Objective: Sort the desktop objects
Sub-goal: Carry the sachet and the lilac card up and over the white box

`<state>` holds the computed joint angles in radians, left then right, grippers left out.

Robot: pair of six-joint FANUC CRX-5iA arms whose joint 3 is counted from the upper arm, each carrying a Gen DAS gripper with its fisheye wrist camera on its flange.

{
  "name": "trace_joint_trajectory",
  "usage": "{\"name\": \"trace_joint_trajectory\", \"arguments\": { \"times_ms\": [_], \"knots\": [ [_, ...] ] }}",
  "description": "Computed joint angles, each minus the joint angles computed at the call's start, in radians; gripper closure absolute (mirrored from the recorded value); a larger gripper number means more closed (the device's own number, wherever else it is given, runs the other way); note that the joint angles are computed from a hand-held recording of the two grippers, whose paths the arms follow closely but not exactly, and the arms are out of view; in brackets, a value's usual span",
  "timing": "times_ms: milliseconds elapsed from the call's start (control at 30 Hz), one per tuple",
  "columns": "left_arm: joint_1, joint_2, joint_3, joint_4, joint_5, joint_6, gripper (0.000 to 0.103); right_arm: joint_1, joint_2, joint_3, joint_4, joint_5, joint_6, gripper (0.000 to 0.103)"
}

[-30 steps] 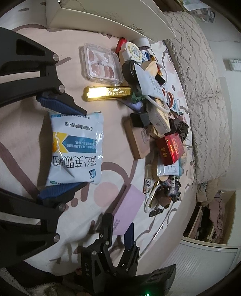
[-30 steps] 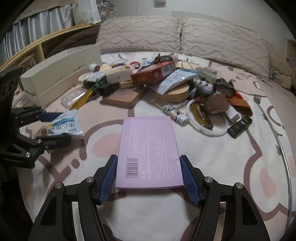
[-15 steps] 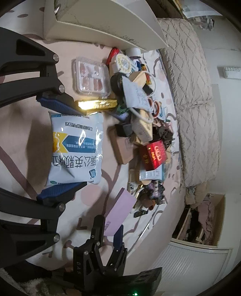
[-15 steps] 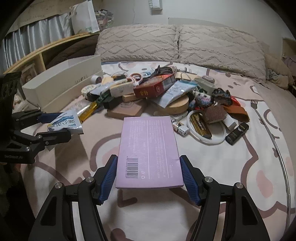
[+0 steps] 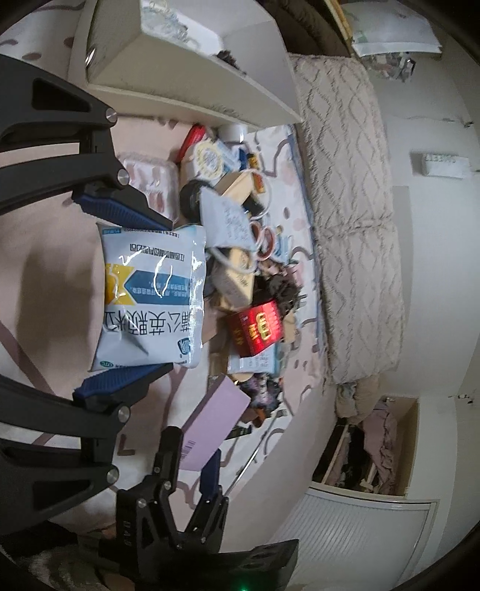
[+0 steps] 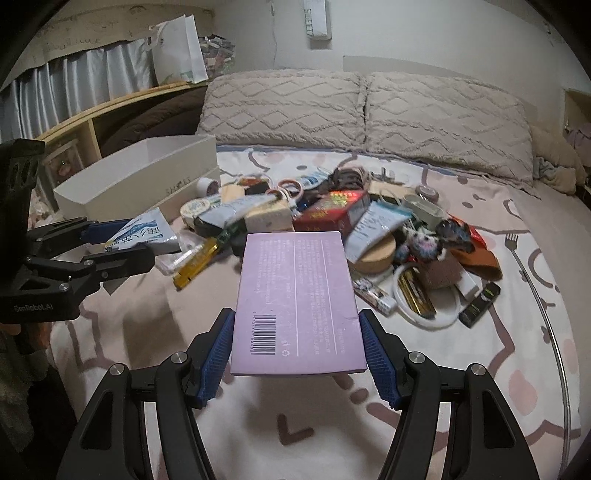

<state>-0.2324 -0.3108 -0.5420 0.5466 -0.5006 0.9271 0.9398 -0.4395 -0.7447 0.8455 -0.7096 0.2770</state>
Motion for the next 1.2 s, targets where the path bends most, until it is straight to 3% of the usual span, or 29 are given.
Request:
{"name": "trace_joint_trajectory", "arguments": {
  "times_ms": [600, 800, 933, 1200],
  "knots": [
    [0.088, -0.032, 0.032, 0.058, 0.104, -0.029, 0.036, -0.083, 0.071, 0.103, 0.152, 0.144, -0.114, 0.035],
    [0.103, -0.021, 0.076, 0.016, 0.134, 0.002, 0.036, -0.122, 0.110, 0.151, 0.178, 0.209, -0.143, 0.035],
    [0.113, -0.005, 0.124, -0.041, 0.134, 0.064, 0.036, -0.135, 0.143, 0.197, 0.147, 0.232, -0.111, 0.035],
    [0.158, 0.037, 0.203, -0.052, 0.112, 0.103, 0.036, -0.144, 0.218, 0.308, 0.075, 0.223, -0.016, 0.035]
  ]
}}
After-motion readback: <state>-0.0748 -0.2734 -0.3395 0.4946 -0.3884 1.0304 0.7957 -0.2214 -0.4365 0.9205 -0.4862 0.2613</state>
